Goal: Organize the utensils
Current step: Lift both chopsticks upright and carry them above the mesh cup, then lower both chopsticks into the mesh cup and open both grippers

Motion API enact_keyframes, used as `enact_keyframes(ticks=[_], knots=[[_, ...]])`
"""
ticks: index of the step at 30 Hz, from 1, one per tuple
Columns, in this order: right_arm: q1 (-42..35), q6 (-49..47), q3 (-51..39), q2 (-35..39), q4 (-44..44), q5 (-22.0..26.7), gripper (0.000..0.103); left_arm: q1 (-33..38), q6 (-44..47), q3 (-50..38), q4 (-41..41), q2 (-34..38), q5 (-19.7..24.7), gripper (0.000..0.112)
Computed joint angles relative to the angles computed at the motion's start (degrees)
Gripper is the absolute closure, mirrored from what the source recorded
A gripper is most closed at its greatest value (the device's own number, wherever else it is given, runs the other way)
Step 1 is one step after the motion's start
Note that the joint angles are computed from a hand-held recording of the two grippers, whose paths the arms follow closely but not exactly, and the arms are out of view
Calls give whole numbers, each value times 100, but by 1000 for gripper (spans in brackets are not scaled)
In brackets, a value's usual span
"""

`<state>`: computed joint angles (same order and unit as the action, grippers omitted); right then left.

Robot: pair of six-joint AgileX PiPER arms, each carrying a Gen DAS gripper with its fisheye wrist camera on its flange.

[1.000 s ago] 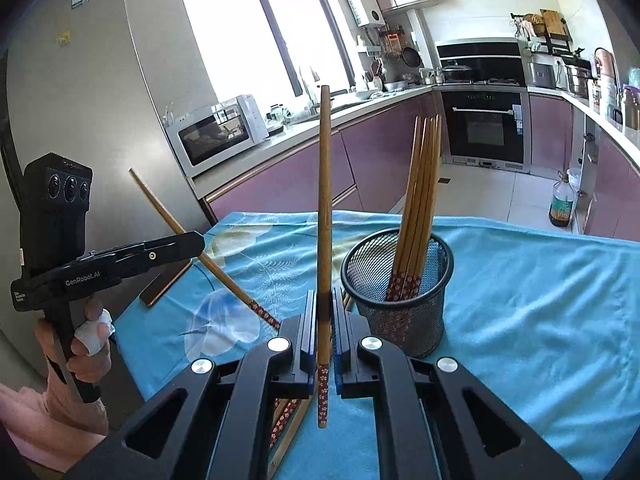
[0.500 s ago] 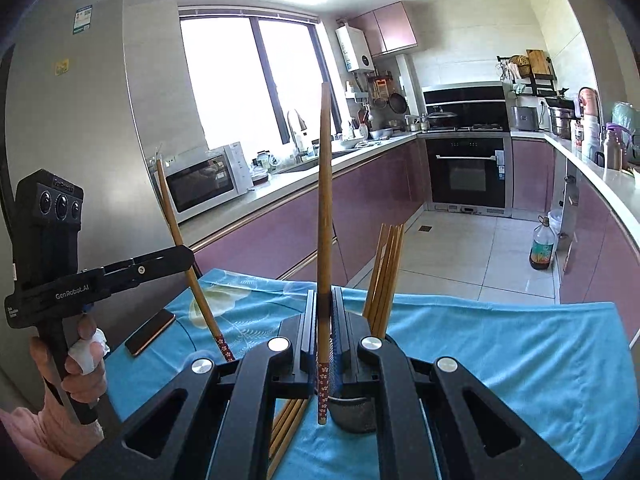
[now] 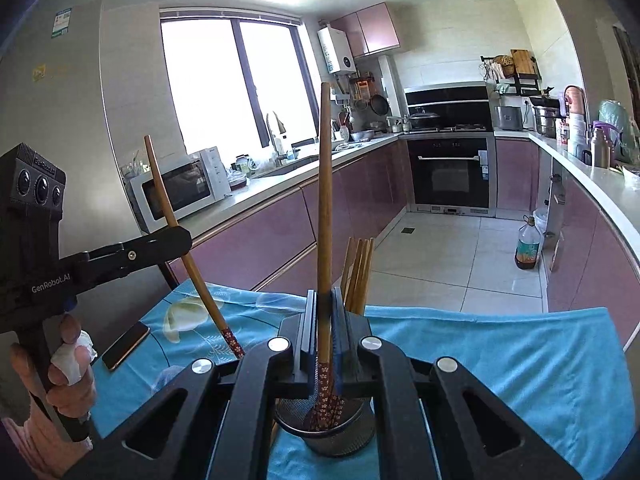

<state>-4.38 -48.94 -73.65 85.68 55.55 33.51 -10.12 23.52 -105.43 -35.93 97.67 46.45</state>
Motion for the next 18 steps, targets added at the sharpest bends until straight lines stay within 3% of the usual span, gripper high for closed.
enact_keyframes(ticks=[11,18], knots=[[81,341,-5,320,-427,164,97,-330,-426,-600,976,819,510,105],[189,1098,-281,594,-1169,401,96,-488,-540,-826,1334,1223,726,104]])
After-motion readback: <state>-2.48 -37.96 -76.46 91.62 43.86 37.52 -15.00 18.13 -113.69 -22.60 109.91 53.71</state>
